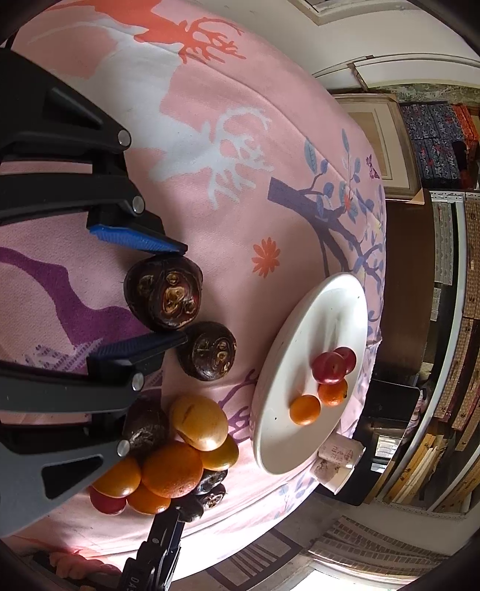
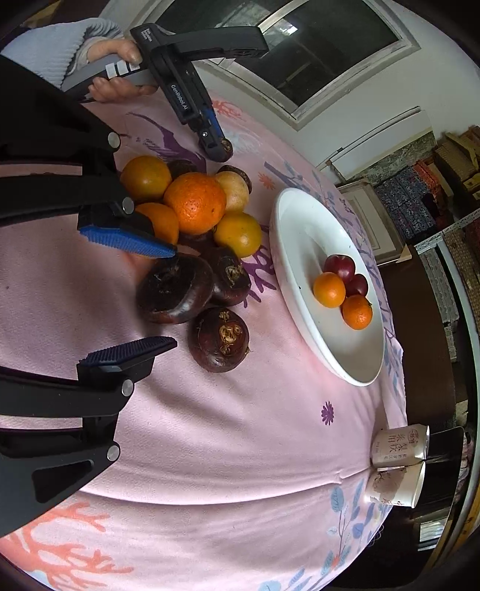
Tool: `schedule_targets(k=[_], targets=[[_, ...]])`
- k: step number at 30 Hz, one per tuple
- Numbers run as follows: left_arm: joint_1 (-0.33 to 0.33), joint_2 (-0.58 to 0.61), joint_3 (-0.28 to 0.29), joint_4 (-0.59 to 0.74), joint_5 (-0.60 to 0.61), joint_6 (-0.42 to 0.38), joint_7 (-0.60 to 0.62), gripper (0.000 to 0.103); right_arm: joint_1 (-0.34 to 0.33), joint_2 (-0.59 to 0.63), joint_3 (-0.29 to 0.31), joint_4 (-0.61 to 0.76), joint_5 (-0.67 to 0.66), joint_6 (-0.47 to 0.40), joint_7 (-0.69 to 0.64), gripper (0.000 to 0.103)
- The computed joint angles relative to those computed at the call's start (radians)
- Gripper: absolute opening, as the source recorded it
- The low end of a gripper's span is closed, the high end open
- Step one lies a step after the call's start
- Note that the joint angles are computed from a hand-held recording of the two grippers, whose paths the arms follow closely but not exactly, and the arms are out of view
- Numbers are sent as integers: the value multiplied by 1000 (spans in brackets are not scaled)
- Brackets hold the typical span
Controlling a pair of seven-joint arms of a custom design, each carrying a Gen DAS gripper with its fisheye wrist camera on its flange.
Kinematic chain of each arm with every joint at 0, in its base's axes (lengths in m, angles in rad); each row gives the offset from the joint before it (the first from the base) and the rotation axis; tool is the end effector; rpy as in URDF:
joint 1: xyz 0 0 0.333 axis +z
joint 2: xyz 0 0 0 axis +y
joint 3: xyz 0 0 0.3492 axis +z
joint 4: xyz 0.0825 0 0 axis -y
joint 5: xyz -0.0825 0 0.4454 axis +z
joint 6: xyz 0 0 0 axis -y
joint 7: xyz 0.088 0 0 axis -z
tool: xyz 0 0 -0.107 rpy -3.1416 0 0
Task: Organize fruits
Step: 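Grasp a dark brown fruit with the right tool while the left holds its own, then place both dark brown fruits on the white plate and open both tools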
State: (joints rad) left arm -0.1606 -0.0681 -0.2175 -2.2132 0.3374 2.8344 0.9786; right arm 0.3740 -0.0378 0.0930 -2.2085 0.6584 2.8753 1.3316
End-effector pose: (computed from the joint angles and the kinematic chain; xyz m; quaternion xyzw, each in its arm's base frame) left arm 0.5617 -0.2435 0.4840 -0.6369 0.6876 -0.2844 0.2018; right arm 0.5629 0.2454 0.4674 -0.6967 0.6109 -0.0579 0.3716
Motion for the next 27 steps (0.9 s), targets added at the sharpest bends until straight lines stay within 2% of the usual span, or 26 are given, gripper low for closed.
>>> schedule_targets(k=[3, 9, 11, 14, 17, 23, 25, 27], targets=[[-6, 5, 3, 2, -29, -2, 29, 41, 2, 14, -1, 18, 68, -14, -51, 39], [-17, 10, 12, -4, -134, 16, 116, 41, 1, 1, 6, 8, 80, -9, -71, 36], [-2, -4, 1, -15, -55, 34, 42, 41, 4, -22, 5, -14, 77, 29, -70, 32], [18, -28, -11, -15, 21, 53, -47, 41, 11, -59, -1, -45, 27, 139, -18, 32], [16, 1, -17, 63, 45, 25, -50, 41, 11, -33, -27, 23, -8, 117, 17, 32], [-32, 160, 3, 278, 92, -15, -50, 41, -29, 124, -13, 216, -353, 92, 267, 32], [-47, 214, 10, 332, 47, -25, -17, 41, -15, 188, -28, 282, -486, 76, 355, 32], [-57, 249, 15, 359, -1, -27, 24, 41, -7, 229, -35, 321, -564, 72, 403, 37]])
